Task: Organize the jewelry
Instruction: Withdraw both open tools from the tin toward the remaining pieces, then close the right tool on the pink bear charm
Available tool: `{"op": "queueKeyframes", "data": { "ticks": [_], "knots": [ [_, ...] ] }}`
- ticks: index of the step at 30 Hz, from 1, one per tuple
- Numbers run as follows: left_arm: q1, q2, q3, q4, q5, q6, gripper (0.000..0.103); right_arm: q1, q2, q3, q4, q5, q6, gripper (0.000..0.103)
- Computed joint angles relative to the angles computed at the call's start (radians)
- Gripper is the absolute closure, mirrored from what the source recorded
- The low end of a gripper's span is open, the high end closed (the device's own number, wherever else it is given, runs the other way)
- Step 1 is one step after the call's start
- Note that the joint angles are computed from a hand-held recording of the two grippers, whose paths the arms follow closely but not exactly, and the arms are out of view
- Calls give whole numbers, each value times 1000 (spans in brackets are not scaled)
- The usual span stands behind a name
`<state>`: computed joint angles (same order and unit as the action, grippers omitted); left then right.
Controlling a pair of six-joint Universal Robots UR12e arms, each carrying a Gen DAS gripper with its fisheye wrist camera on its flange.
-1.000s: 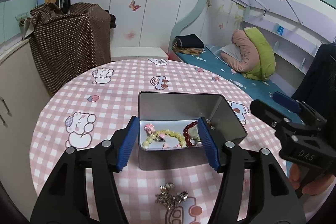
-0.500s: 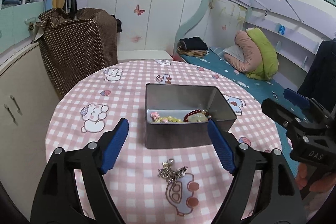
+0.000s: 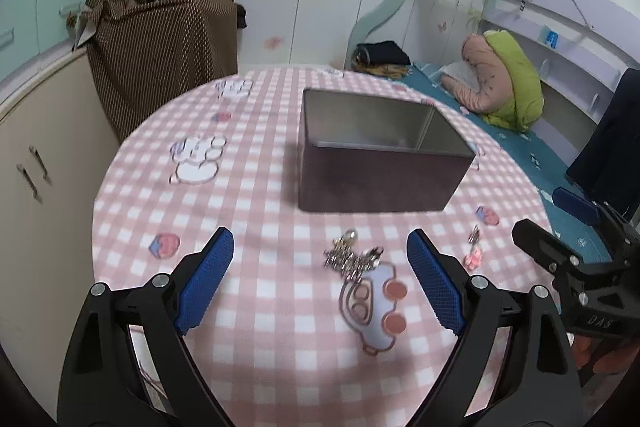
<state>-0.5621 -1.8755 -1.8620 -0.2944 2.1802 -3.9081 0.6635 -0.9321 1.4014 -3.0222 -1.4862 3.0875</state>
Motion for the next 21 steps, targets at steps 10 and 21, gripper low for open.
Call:
{"op": "queueKeyframes", "data": {
  "ticks": [10, 21],
  "knots": [
    [10, 8, -28, -38, -35, -52, 14, -6, 17, 4, 24, 88, -32, 32],
    [13, -1, -31, 4, -81, -1, 14, 3, 33, -19, 93, 78, -95, 77]
  ]
}}
